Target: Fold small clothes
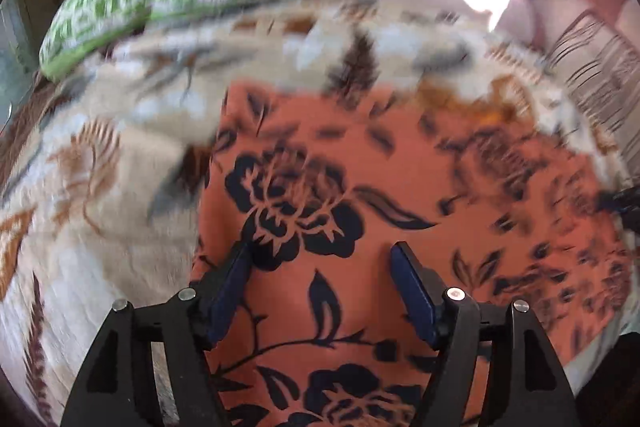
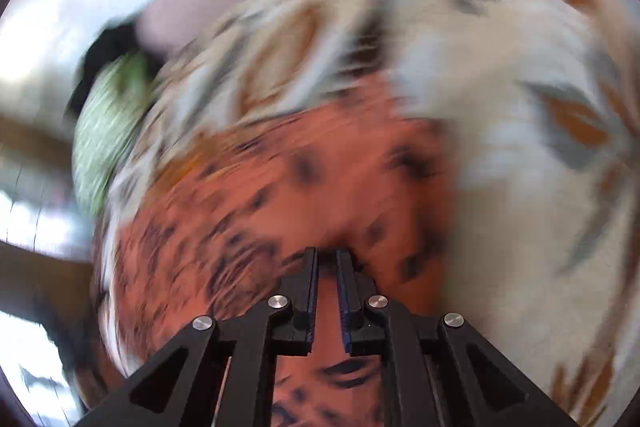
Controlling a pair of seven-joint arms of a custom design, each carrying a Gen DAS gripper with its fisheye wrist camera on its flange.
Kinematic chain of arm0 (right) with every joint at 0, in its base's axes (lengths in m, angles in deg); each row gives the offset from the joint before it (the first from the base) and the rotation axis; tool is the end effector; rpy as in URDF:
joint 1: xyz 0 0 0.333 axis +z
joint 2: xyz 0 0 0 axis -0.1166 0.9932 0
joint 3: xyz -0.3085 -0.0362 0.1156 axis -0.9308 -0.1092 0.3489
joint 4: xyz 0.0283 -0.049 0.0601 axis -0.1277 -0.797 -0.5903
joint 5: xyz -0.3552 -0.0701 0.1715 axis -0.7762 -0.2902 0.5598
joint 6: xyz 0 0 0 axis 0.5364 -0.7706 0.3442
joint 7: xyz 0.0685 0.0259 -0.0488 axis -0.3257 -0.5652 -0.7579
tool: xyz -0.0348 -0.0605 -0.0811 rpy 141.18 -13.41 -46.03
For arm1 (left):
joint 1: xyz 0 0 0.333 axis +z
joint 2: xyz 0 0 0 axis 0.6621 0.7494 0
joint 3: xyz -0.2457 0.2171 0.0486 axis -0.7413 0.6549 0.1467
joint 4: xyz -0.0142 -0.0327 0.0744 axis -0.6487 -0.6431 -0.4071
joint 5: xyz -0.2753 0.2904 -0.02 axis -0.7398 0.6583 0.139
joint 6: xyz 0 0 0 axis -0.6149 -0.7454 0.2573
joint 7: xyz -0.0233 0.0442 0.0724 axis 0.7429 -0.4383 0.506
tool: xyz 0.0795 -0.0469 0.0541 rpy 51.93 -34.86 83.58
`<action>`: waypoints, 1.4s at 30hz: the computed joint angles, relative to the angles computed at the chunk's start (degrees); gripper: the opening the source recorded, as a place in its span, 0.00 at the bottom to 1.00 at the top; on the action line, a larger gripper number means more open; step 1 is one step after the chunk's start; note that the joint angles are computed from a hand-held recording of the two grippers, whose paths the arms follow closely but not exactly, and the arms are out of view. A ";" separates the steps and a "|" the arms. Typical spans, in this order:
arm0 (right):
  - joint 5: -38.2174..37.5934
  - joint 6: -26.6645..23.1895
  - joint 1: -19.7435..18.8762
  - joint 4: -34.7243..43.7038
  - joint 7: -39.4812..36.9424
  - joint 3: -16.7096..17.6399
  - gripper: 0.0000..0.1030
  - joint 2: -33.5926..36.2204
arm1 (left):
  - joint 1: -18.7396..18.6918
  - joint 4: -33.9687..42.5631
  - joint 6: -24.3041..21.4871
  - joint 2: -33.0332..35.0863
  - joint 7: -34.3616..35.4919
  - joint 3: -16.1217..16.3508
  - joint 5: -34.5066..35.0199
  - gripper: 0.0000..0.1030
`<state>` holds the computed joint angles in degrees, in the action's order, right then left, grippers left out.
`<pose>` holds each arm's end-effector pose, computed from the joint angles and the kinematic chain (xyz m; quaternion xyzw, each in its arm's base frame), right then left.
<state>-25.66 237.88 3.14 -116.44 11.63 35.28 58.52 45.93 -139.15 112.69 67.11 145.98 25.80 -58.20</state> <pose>0.5097 0.0402 0.4599 -0.4856 0.8089 0.0701 0.3240 0.4914 0.0613 0.4687 -0.6561 0.7063 -0.2165 0.1541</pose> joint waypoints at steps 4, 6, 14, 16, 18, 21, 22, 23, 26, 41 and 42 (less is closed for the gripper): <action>-4.05 -2.09 3.00 3.00 -5.27 0.93 0.13 -2.32 | -2.54 -2.48 5.53 -2.86 4.19 1.69 -6.03 0.70; 3.49 -7.66 6.20 7.21 -14.86 -0.62 0.16 -0.06 | -3.66 -2.76 7.55 -2.61 5.50 2.21 -7.69 0.70; -1.76 -12.65 3.10 23.77 -5.56 3.43 0.19 17.96 | -1.91 -0.83 5.98 0.24 2.07 1.25 -6.20 0.74; 0.73 -11.48 2.29 24.33 -7.96 5.64 0.21 16.96 | -2.85 -1.59 5.29 -1.81 4.14 3.08 -10.19 0.74; 7.30 -19.39 1.39 26.82 -15.14 7.70 0.28 17.80 | -3.20 -2.65 4.86 -4.17 5.52 3.99 -12.41 0.74; 0.44 -27.57 3.04 34.67 -15.80 9.34 0.52 24.51 | -4.84 -3.73 3.25 -7.17 8.46 5.45 -15.62 0.74; -1.00 -27.02 3.46 36.51 -14.62 8.92 0.49 26.51 | -4.84 -4.13 2.61 -7.93 8.69 5.33 -15.57 0.74; 1.57 -24.39 1.87 37.45 -13.19 9.59 0.48 28.13 | -4.42 -4.70 2.06 -8.78 8.31 4.85 -14.77 0.74; -6.45 -7.42 4.80 32.56 1.60 5.06 0.52 25.14 | -4.20 -7.21 0.76 -12.15 8.08 4.85 -13.79 0.74; -1.28 5.11 0.57 -3.69 3.27 4.14 0.66 -8.57 | -0.15 -11.00 3.35 -13.11 -2.69 -0.54 0.43 0.74; 1.00 3.26 2.89 -5.13 0.30 2.16 0.69 -11.50 | -1.33 -11.82 3.66 -15.16 -2.42 1.07 -0.71 0.74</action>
<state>-24.66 241.14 6.03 -121.56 11.93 37.44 47.02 44.59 -150.97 116.35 51.95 143.57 26.87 -58.91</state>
